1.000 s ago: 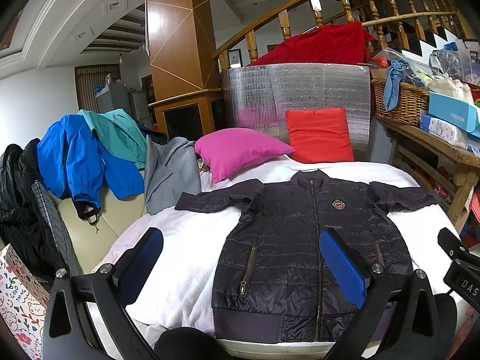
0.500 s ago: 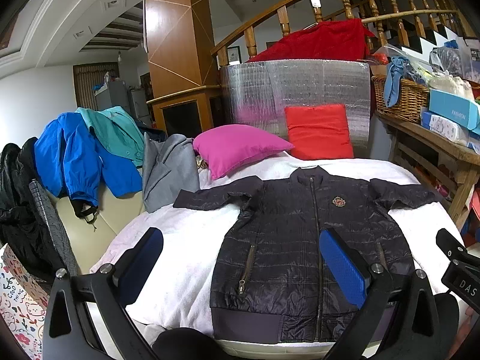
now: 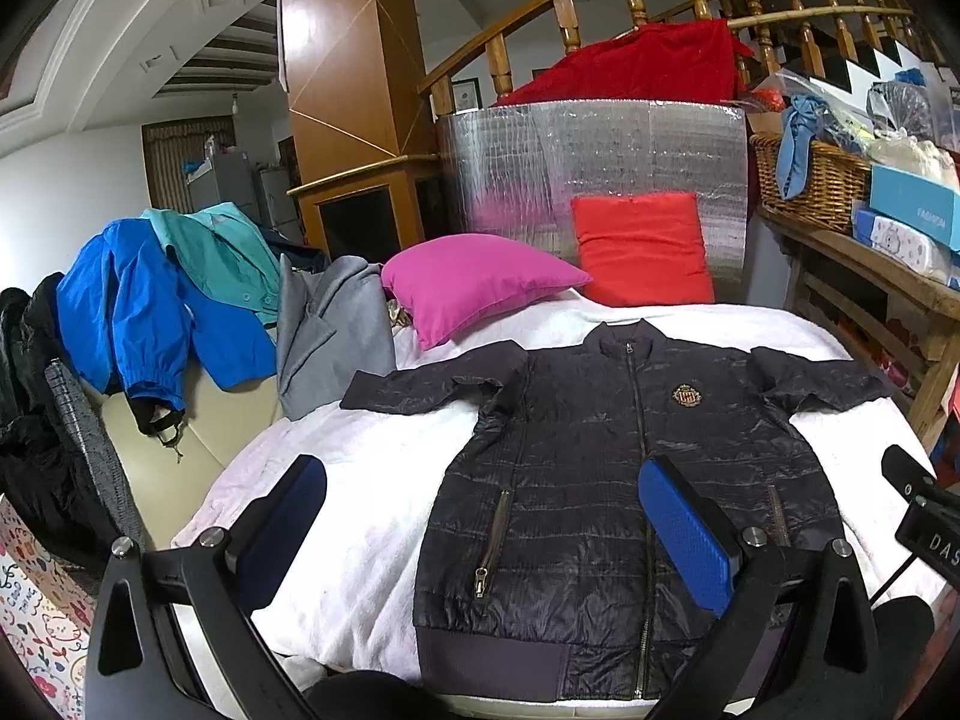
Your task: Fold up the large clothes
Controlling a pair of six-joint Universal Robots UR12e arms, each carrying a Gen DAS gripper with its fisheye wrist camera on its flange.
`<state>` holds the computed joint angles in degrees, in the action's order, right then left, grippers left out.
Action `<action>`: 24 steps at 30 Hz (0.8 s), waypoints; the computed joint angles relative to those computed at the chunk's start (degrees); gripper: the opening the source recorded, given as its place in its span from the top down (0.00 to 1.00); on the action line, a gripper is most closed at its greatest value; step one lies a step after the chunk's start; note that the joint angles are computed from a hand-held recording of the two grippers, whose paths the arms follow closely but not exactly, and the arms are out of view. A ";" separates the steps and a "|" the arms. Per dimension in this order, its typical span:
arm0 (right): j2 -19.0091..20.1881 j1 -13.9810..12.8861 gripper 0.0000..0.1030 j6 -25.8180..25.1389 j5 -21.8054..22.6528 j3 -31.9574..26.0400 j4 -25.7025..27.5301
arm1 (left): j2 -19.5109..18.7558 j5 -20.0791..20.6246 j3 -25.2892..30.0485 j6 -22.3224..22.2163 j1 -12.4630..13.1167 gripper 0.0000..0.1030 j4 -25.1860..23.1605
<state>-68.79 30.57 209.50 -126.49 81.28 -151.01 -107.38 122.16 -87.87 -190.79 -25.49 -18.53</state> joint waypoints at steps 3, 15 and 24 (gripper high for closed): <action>0.36 -1.40 0.00 0.48 1.28 -0.01 -0.54 | -1.54 -1.94 1.84 0.14 0.72 0.00 -1.79; 0.83 -20.40 0.00 12.64 26.15 6.18 -14.27 | -18.65 -13.45 21.82 -5.91 5.36 0.00 -22.96; 9.03 -31.39 0.17 31.71 39.36 2.32 -20.20 | -24.93 -9.50 27.08 -2.59 5.15 0.00 -16.92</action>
